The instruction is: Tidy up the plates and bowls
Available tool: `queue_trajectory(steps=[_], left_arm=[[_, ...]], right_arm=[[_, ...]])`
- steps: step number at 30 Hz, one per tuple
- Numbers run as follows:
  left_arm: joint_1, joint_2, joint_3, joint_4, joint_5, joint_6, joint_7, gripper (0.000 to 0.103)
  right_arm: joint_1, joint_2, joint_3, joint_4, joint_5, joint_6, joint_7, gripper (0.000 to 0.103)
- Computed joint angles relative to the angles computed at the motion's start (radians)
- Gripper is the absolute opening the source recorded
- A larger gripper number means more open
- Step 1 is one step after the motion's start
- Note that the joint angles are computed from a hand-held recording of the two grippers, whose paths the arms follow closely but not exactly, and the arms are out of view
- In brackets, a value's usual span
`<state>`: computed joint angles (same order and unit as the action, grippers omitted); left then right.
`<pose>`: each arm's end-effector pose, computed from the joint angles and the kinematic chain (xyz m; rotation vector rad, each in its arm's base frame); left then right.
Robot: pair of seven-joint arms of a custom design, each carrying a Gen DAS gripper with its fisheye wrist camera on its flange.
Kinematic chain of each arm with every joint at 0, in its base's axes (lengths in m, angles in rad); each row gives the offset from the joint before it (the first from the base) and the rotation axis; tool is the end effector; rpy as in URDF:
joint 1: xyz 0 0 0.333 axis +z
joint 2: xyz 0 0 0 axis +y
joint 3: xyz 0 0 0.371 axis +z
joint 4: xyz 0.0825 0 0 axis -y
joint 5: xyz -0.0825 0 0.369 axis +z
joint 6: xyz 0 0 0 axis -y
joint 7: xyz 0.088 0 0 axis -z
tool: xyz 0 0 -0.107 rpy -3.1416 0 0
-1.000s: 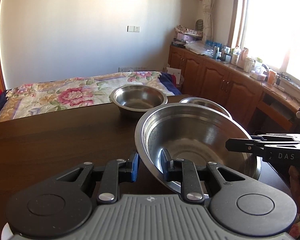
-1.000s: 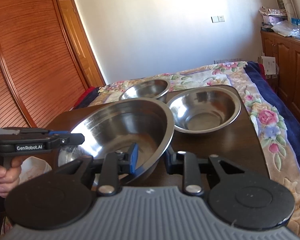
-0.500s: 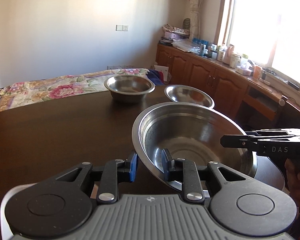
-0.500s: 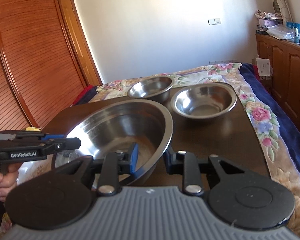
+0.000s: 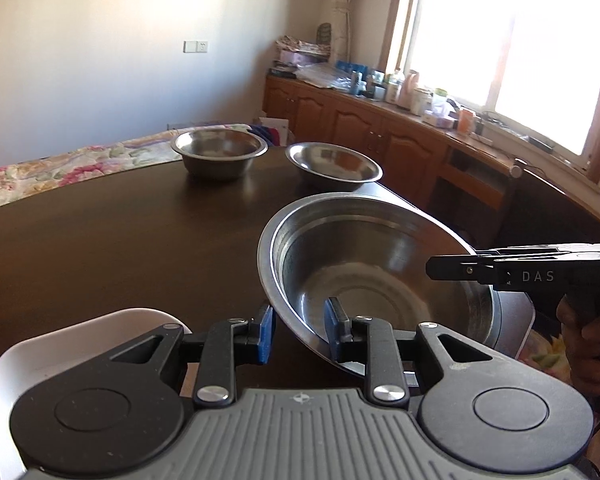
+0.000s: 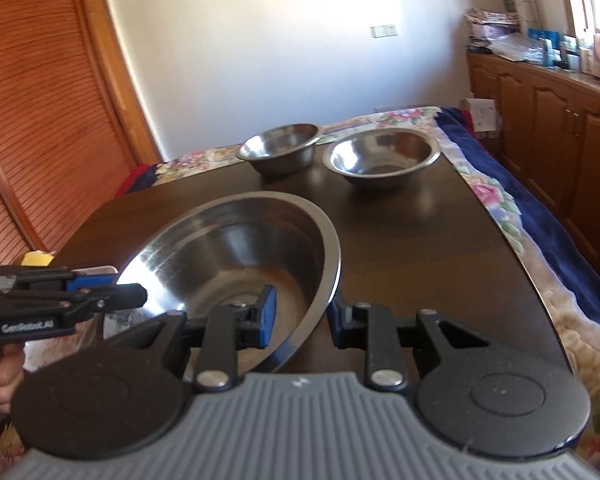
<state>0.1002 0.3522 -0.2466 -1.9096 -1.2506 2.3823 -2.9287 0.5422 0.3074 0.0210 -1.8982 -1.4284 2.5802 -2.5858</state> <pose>0.6401 -0.0888 0.3976 -0.7830 2.5720 -1.4017 0.5402 0.3601 0.4299 -1.2445 1.9173 -0.7764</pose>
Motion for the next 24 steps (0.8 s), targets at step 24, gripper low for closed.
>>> queue_trajectory(steps=[24], left_arm=[[-0.024, -0.044, 0.018, -0.068, -0.110, 0.082, 0.070, 0.033]], right_arm=[[0.012, -0.013, 0.017, -0.037, -0.033, -0.005, 0.001, 0.030]])
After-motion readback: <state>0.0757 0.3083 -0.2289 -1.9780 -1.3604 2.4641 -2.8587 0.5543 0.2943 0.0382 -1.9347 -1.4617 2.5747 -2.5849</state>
